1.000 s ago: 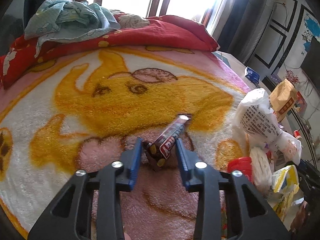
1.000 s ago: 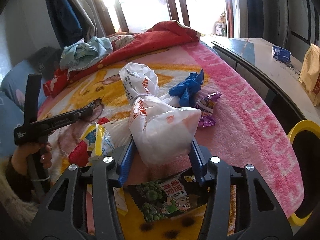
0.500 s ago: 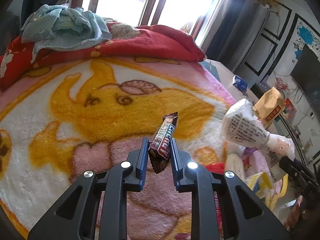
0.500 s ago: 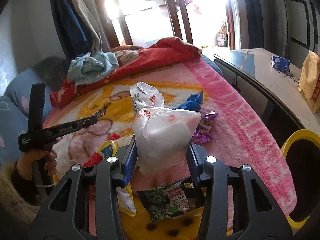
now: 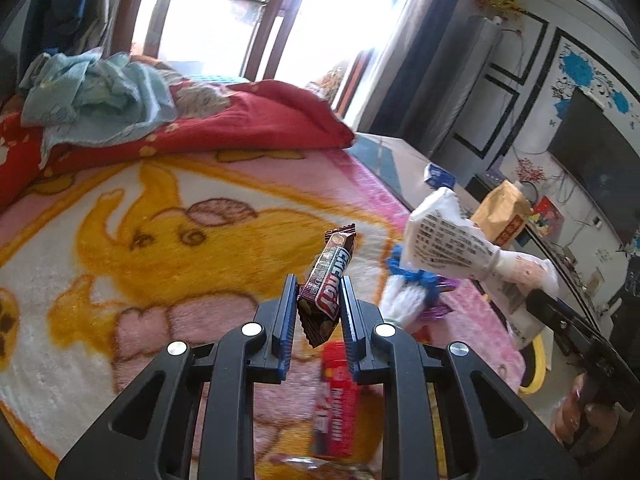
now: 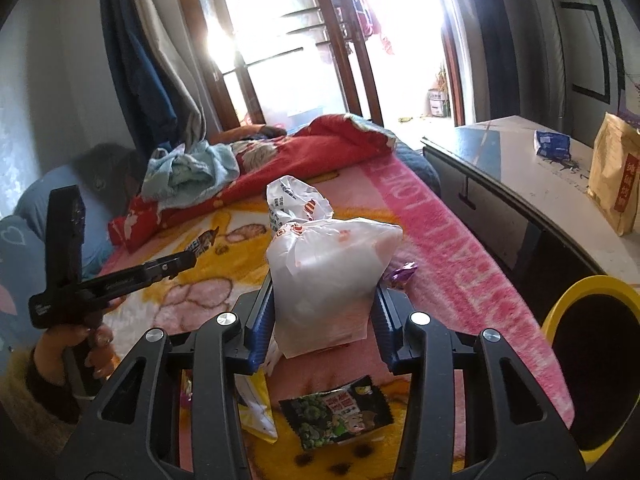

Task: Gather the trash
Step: 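Carry the wrapper and white bag over the yellow bin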

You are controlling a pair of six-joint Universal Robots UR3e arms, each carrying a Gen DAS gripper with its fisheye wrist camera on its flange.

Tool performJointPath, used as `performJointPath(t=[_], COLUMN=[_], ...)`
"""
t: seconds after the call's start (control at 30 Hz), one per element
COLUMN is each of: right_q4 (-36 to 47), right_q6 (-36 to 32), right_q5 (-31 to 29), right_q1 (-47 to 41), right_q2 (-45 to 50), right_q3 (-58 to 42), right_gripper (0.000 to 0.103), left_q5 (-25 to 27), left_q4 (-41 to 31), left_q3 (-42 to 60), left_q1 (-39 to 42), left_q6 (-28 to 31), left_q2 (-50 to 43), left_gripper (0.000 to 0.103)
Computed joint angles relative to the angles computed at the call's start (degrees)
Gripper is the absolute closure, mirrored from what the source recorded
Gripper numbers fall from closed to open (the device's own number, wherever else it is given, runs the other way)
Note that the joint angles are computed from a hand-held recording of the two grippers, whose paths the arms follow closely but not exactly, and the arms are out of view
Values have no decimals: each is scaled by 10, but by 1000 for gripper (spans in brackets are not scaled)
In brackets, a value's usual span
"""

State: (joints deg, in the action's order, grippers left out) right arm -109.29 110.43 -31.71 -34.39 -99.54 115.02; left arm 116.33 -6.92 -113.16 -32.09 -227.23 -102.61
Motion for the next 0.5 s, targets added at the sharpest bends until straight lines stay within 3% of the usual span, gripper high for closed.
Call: performJointPath(t=[0.5], right_q4=[3], right_q6=[28], right_q5=[22], right_q1=[-55], right_q2=[29], right_q3=[-47], right_gripper=[68], left_q5=[-9], left_q4=[-31], left_q3=[128], left_q1=[-44], left_q6=[36], left_q2=[-68], left_gripper=[83])
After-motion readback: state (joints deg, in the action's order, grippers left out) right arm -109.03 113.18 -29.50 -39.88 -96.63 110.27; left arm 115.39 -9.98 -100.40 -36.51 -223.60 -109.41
